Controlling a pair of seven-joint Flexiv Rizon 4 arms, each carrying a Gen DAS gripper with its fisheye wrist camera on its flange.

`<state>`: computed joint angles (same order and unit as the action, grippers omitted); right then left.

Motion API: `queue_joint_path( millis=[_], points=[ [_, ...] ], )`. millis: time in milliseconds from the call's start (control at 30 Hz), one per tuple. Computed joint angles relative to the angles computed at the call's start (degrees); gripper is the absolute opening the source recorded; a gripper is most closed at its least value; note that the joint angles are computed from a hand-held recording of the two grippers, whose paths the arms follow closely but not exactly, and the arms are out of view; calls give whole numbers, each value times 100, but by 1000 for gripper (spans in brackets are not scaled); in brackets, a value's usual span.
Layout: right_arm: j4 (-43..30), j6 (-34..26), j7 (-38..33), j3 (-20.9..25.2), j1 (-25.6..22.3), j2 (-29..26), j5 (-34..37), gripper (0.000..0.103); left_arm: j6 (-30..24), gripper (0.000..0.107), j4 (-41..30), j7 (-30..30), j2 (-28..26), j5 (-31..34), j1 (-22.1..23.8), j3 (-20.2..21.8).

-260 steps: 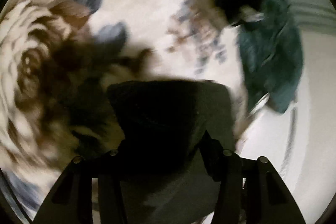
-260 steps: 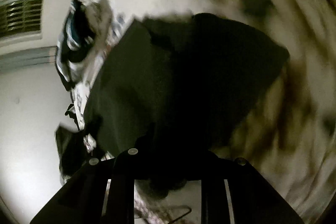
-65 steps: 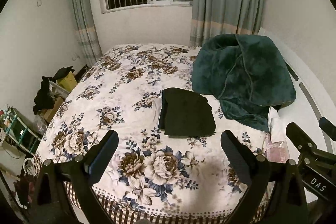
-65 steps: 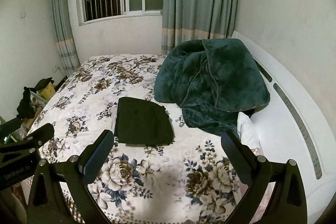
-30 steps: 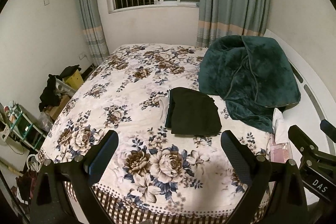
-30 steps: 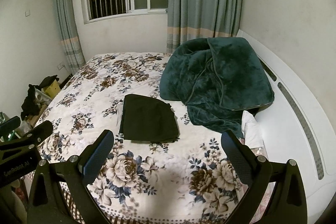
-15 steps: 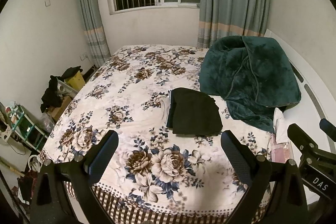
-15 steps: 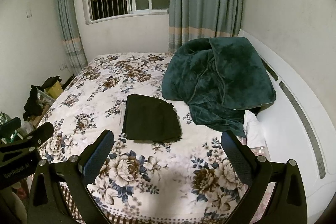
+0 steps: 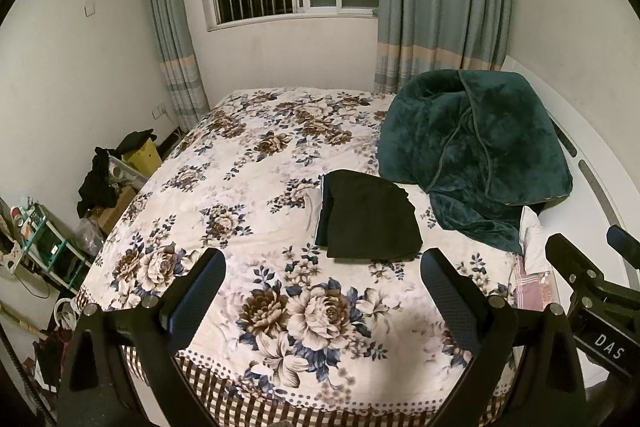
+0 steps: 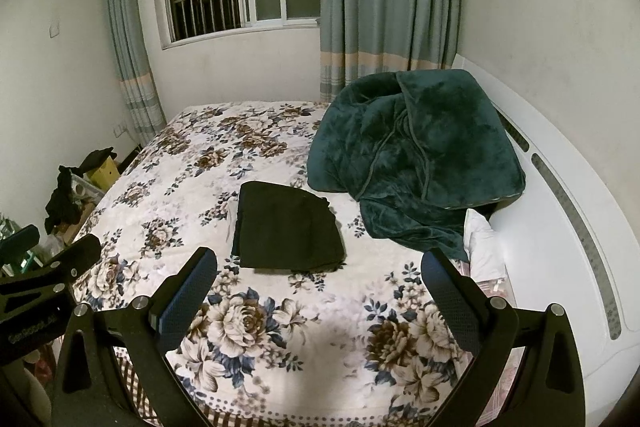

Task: Fold small clothes

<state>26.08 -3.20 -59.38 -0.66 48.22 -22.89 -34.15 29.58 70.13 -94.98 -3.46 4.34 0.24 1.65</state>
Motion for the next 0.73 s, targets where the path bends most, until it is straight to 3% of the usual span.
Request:
queue_joint_path(
  millis=[733],
  points=[
    [-239, -108, -25, -107, 45, -105, 21, 103, 102, 100, -15, -12, 39, 29, 85, 41]
  ],
)
